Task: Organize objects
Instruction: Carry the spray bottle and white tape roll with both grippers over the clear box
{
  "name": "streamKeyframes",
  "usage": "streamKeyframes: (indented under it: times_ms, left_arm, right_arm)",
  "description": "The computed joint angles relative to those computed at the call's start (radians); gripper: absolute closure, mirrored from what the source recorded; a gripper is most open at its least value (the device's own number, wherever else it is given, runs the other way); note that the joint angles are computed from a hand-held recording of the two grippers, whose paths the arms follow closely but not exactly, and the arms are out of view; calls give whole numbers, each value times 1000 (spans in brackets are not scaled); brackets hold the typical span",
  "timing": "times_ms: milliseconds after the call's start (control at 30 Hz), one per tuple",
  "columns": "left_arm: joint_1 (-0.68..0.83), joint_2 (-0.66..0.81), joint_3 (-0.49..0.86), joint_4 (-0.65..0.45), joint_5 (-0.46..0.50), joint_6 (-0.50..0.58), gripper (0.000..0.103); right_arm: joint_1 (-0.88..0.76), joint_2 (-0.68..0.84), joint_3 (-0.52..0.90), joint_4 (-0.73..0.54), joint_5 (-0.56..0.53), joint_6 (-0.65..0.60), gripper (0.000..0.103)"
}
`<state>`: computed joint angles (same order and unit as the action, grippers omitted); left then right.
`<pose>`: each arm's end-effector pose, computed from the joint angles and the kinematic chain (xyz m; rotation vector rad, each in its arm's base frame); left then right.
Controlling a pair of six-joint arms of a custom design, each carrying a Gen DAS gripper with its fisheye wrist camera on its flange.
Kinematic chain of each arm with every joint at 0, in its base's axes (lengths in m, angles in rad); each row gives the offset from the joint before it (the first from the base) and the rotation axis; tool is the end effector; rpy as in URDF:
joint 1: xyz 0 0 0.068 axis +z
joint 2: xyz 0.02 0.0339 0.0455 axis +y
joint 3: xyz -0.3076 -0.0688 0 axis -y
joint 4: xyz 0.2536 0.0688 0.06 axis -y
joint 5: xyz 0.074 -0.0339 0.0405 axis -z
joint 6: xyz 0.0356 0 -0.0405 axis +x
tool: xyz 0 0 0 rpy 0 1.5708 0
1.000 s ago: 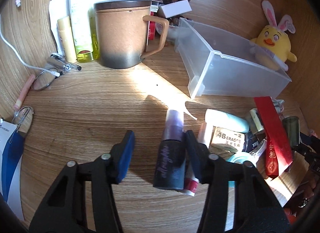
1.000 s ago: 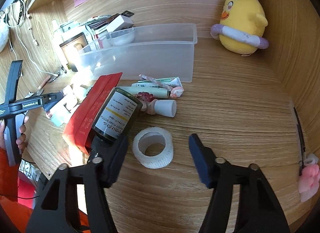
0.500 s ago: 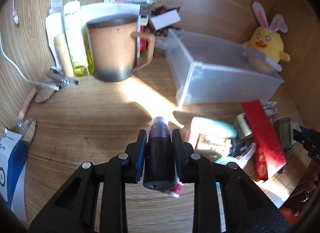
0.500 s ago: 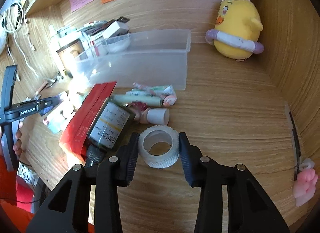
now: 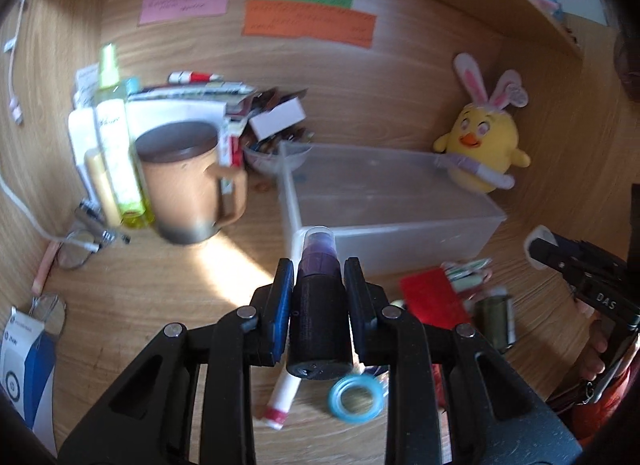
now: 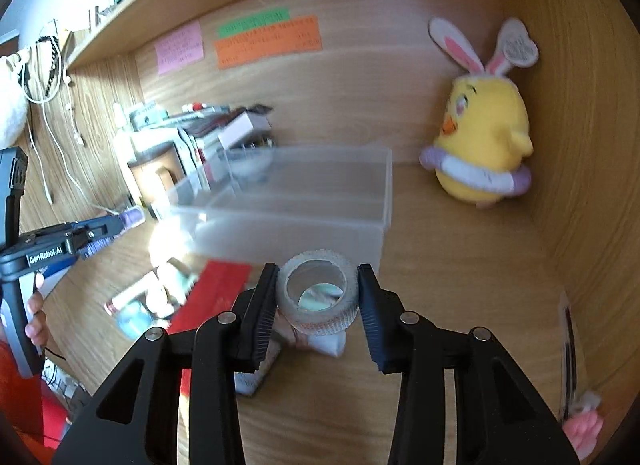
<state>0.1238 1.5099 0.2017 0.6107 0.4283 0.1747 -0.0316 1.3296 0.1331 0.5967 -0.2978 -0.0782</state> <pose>0.2068 0.0108 0.1229 0.2795 2.1956 -0.3208 0.1845 0.0046 0.1371 -0.2197 2.1408 0.2592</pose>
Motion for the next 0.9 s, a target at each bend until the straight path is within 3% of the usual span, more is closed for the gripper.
streamKeyframes:
  times_ms: [367,900]
  left_arm:
    - [-135,-9,88,0,-67,-76,78]
    - [-219,188,329,-102,-141,-123,78]
  right_arm:
    - [88,12,145,-71,36,-14,67]
    - [109,210,440,-256,10,-82,67]
